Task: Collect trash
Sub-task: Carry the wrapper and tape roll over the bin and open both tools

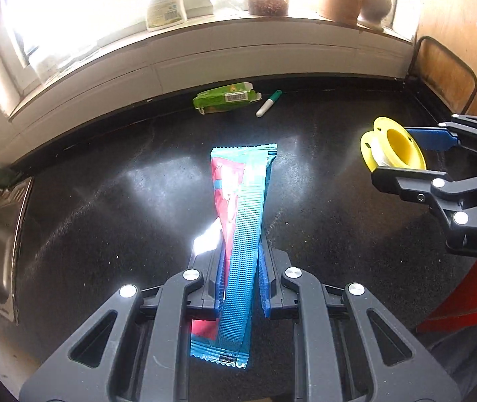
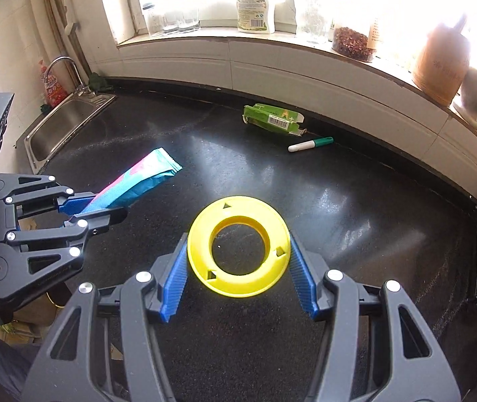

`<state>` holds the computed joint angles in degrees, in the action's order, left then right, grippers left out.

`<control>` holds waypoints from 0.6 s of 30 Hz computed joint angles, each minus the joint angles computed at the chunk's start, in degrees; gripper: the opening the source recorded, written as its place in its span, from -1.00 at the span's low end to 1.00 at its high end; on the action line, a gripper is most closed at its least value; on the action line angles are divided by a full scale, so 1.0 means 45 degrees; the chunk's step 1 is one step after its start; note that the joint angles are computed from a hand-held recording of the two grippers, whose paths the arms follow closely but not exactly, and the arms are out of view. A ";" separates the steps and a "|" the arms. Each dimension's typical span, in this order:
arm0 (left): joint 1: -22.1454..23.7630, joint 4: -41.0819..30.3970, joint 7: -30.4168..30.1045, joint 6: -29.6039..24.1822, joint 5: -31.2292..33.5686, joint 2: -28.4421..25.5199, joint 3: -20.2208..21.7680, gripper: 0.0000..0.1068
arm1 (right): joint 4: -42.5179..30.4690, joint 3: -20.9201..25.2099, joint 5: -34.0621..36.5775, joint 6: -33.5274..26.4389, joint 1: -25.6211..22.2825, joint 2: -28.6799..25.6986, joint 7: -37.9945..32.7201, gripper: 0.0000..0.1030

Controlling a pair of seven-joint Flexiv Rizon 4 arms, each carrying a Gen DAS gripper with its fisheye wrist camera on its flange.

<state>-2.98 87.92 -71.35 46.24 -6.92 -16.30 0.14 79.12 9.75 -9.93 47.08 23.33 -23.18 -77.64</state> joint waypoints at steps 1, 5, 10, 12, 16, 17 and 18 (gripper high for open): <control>-0.0024 0.0131 -0.0162 0.0005 0.0071 0.0157 0.0078 -0.70 | -0.0001 0.0026 0.0001 0.0015 0.0010 0.0014 -0.0059 0.08; -0.0018 0.0384 -0.1080 0.0233 0.0412 0.0471 0.0341 -0.70 | -0.0267 0.0192 0.0039 0.0178 0.0135 -0.0122 -0.0495 0.08; 0.0223 0.0959 -0.2410 0.0711 0.0889 0.1165 0.0718 -0.70 | -0.1550 0.0584 0.0546 -0.0128 0.0471 -0.0810 -0.1475 0.08; 0.0374 0.1218 -0.3081 0.0832 0.1287 0.1522 0.0926 -0.70 | -0.2214 0.0811 0.0815 -0.0328 0.0712 -0.1198 -0.2009 0.08; 0.0895 0.2091 -0.4724 0.0951 0.2187 0.2543 0.1435 -0.70 | -0.3815 0.1289 0.1463 -0.1048 0.1349 -0.2129 -0.3221 0.08; 0.1047 0.2296 -0.5229 0.0912 0.2607 0.2823 0.1551 -0.70 | -0.4290 0.1440 0.1610 -0.1274 0.1607 -0.2417 -0.3587 0.08; 0.1227 0.2517 -0.5662 0.0878 0.2916 0.3090 0.1638 -0.70 | -0.4672 0.1524 0.1758 -0.1513 0.1830 -0.2647 -0.3865 0.08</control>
